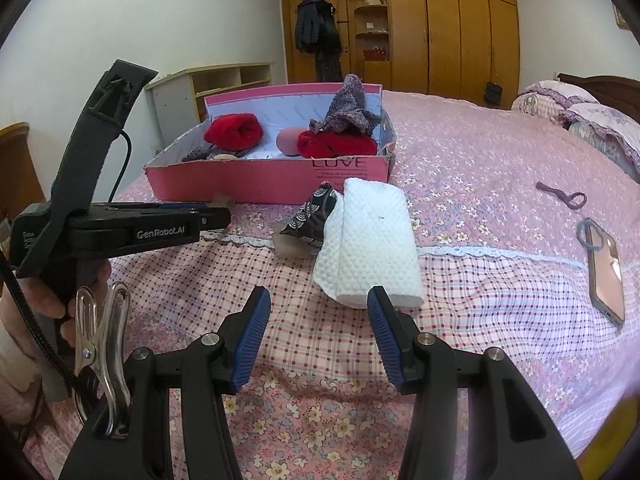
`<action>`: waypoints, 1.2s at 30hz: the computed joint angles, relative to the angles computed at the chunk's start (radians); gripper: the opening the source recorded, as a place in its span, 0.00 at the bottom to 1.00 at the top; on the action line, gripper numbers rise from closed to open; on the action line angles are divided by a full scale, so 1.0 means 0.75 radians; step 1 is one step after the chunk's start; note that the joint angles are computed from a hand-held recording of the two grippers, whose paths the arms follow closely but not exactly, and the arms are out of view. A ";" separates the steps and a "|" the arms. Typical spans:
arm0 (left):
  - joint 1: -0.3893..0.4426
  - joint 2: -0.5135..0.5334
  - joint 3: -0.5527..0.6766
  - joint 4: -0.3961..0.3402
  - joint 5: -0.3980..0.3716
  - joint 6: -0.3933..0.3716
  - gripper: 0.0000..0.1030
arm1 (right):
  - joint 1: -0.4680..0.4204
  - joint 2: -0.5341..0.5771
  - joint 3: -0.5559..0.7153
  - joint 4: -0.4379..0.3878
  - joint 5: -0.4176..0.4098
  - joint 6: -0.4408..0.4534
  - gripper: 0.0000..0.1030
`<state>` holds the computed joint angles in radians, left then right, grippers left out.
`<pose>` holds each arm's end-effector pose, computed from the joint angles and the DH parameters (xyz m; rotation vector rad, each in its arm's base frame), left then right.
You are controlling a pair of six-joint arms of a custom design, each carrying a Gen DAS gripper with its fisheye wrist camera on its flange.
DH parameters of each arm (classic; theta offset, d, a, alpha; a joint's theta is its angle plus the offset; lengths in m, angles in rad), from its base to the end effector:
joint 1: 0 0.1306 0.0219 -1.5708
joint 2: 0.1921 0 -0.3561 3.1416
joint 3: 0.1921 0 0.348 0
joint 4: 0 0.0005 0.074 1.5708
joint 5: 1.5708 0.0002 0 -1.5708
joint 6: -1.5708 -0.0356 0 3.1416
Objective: Organize soft objects
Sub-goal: 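Grasp the white towel with the right gripper while the left grasps a small beige item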
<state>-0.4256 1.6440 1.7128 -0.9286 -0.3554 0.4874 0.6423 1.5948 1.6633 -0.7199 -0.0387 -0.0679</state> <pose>0.4898 -0.2090 0.4167 -0.2297 2.3496 -0.0058 0.4258 0.3197 0.4356 -0.6599 2.1578 0.4293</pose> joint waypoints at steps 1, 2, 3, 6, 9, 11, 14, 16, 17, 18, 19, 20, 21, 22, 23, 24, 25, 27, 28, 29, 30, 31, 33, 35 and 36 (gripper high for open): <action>0.001 0.000 -0.001 0.000 -0.001 0.001 0.16 | 0.000 0.001 -0.001 0.000 -0.001 -0.005 0.50; 0.004 0.000 -0.004 0.002 0.003 0.005 0.15 | -0.002 0.002 -0.003 0.000 -0.004 -0.012 0.50; 0.008 -0.005 -0.012 0.007 0.013 0.010 0.15 | -0.003 0.002 -0.005 0.000 -0.007 -0.016 0.50; 0.017 -0.024 -0.035 0.026 0.037 0.021 0.14 | -0.005 0.001 -0.011 0.002 -0.009 -0.026 0.50; 0.019 -0.059 -0.072 0.043 0.052 0.024 0.14 | -0.008 -0.001 -0.012 0.003 -0.008 -0.033 0.50; 0.016 -0.081 -0.097 0.051 0.057 0.027 0.14 | -0.009 -0.002 -0.011 0.004 -0.005 -0.037 0.50; 0.010 -0.124 -0.151 0.063 0.057 0.031 0.14 | -0.009 -0.004 -0.010 0.003 0.000 -0.039 0.50; 0.011 -0.154 -0.190 0.072 0.060 0.036 0.14 | -0.008 -0.001 -0.002 -0.003 0.006 -0.038 0.50; 0.010 -0.165 -0.204 0.076 0.057 0.039 0.14 | -0.009 0.004 0.006 -0.008 0.011 -0.038 0.50; 0.011 -0.177 -0.220 0.081 0.055 0.043 0.14 | -0.010 0.007 0.015 -0.013 0.014 -0.038 0.50; 0.012 -0.189 -0.237 0.089 0.053 0.047 0.14 | -0.010 0.011 0.023 -0.017 0.019 -0.038 0.50; 0.013 -0.197 -0.250 0.095 0.051 0.051 0.14 | -0.011 0.018 0.035 -0.023 0.027 -0.040 0.50; 0.015 -0.201 -0.257 0.098 0.054 0.054 0.14 | -0.013 0.026 0.050 -0.032 0.035 -0.042 0.50; 0.018 -0.203 -0.264 0.101 0.058 0.059 0.14 | -0.014 0.033 0.063 -0.040 0.038 -0.044 0.50; 0.020 -0.205 -0.270 0.103 0.066 0.064 0.14 | -0.017 0.045 0.082 -0.054 0.037 -0.045 0.50; 0.025 -0.204 -0.273 0.106 0.076 0.067 0.14 | -0.021 0.064 0.113 -0.074 0.035 -0.047 0.50; 0.025 -0.205 -0.280 0.108 0.081 0.071 0.14 | -0.024 0.073 0.127 -0.083 0.033 -0.046 0.50; 0.025 -0.208 -0.292 0.114 0.084 0.073 0.14 | -0.030 0.113 0.187 -0.120 0.026 -0.034 0.50; 0.024 -0.207 -0.295 0.117 0.083 0.073 0.14 | -0.032 0.134 0.217 -0.139 0.030 -0.031 0.50; 0.023 -0.208 -0.297 0.118 0.082 0.072 0.14 | -0.032 0.145 0.231 -0.149 0.036 -0.033 0.50; 0.022 -0.209 -0.300 0.121 0.081 0.070 0.14 | -0.035 0.165 0.258 -0.167 0.044 -0.040 0.50; 0.022 -0.212 -0.303 0.125 0.082 0.068 0.14 | -0.037 0.180 0.277 -0.181 0.045 -0.047 0.50; 0.024 -0.213 -0.307 0.130 0.087 0.069 0.14 | -0.044 0.210 0.316 -0.211 0.031 -0.058 0.50; 0.028 -0.215 -0.312 0.136 0.096 0.072 0.14 | -0.048 0.231 0.344 -0.224 0.020 -0.063 0.50; 0.031 -0.215 -0.312 0.138 0.100 0.071 0.14 | -0.049 0.240 0.356 -0.229 0.021 -0.061 0.50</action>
